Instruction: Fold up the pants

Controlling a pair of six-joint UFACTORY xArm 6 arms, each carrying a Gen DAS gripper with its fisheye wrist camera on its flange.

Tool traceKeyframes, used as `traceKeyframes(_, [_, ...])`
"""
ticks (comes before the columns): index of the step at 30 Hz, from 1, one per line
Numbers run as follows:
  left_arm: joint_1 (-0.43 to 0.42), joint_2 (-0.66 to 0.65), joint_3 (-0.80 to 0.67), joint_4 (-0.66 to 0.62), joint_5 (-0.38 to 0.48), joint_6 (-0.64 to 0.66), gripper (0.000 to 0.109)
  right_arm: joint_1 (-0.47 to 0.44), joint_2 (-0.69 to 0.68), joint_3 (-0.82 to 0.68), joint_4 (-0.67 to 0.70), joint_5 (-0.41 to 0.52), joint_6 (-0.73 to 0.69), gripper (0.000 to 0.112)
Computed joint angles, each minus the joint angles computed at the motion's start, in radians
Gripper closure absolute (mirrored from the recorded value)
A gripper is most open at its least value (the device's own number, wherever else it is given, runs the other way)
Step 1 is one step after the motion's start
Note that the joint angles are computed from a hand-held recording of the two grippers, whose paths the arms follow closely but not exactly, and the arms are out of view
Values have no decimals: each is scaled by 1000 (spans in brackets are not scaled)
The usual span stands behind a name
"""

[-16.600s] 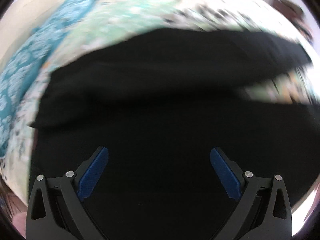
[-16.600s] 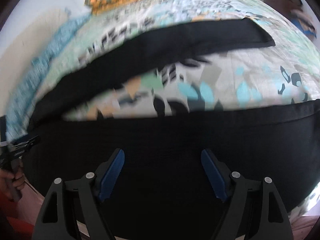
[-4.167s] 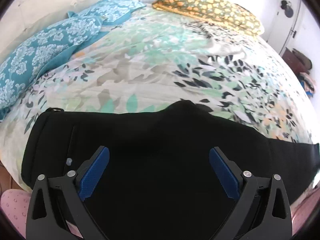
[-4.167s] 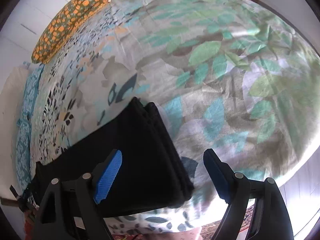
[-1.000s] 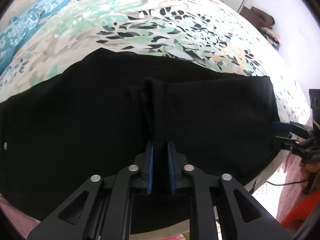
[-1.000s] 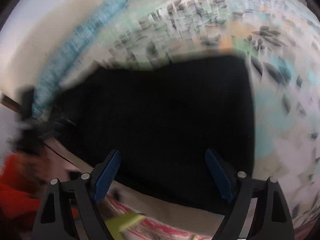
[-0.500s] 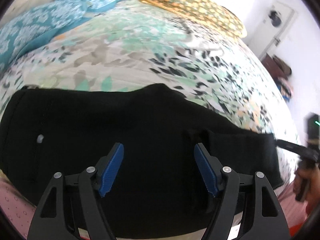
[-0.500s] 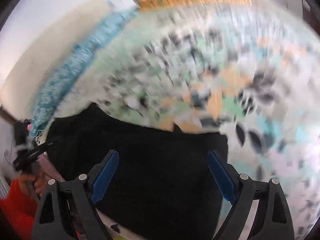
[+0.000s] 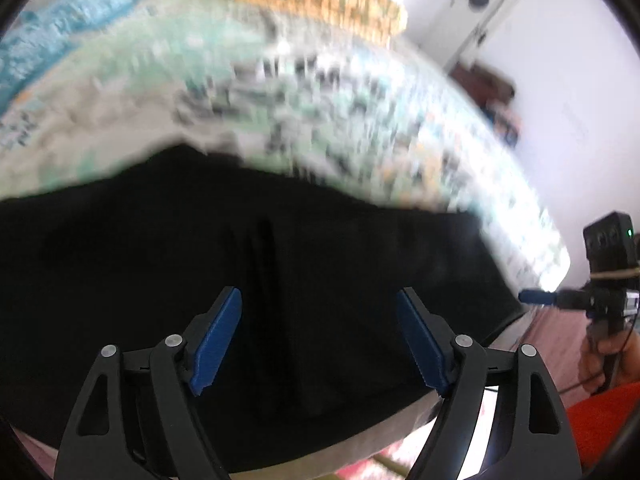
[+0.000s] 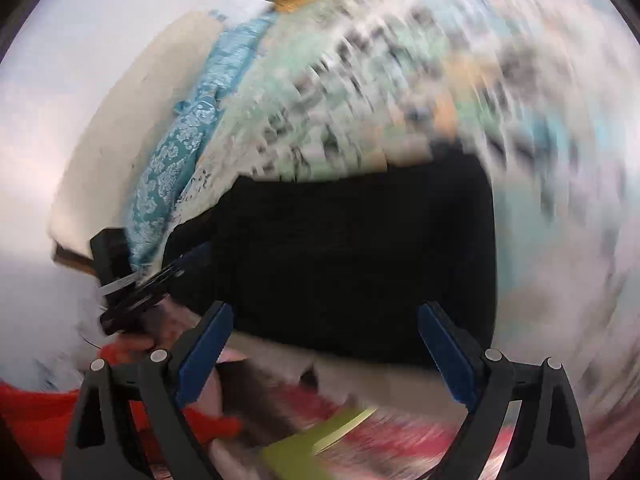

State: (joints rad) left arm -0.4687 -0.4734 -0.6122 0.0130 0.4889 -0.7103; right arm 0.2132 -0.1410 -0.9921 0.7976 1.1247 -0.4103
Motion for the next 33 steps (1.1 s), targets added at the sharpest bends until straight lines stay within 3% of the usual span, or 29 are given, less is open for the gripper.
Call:
traceKeyframes(3, [-2, 60, -35, -14, 67, 8, 29, -2, -45, 77, 69, -84, -23, 25])
traceKeyframes(6, [1, -4, -2, 24, 45, -36, 28, 14, -120, 101, 160, -170, -129, 24])
traceKeyframes(8, [16, -59, 19, 107, 43, -118, 23, 39, -146, 110, 135, -237, -165, 22])
traceKeyframes(11, [67, -124, 49, 182, 68, -232, 18, 54, -118, 106, 102, -253, -145, 22])
traceKeyframes(18, [234, -287, 139, 143, 149, -305, 18, 77, -98, 110, 118, -261, -164, 22])
traceKeyframes(23, [422, -398, 141, 113, 241, -166, 17, 76, -86, 98, 112, -269, -165, 22])
traceKeyframes(26, [602, -382, 84, 43, 390, 40, 13, 66, -80, 95, 127, -264, -161, 22])
traceKeyframes(28, [693, -362, 71, 54, 449, 111, 13, 60, -73, 92, 153, -261, -164, 22])
traceKeyframes(30, [754, -358, 87, 40, 471, 146, 13, 57, -68, 90, 173, -260, -167, 22])
traceKeyframes(33, [835, -366, 146, -100, 470, 272, 13, 69, -64, 84, 166, -261, -164, 22])
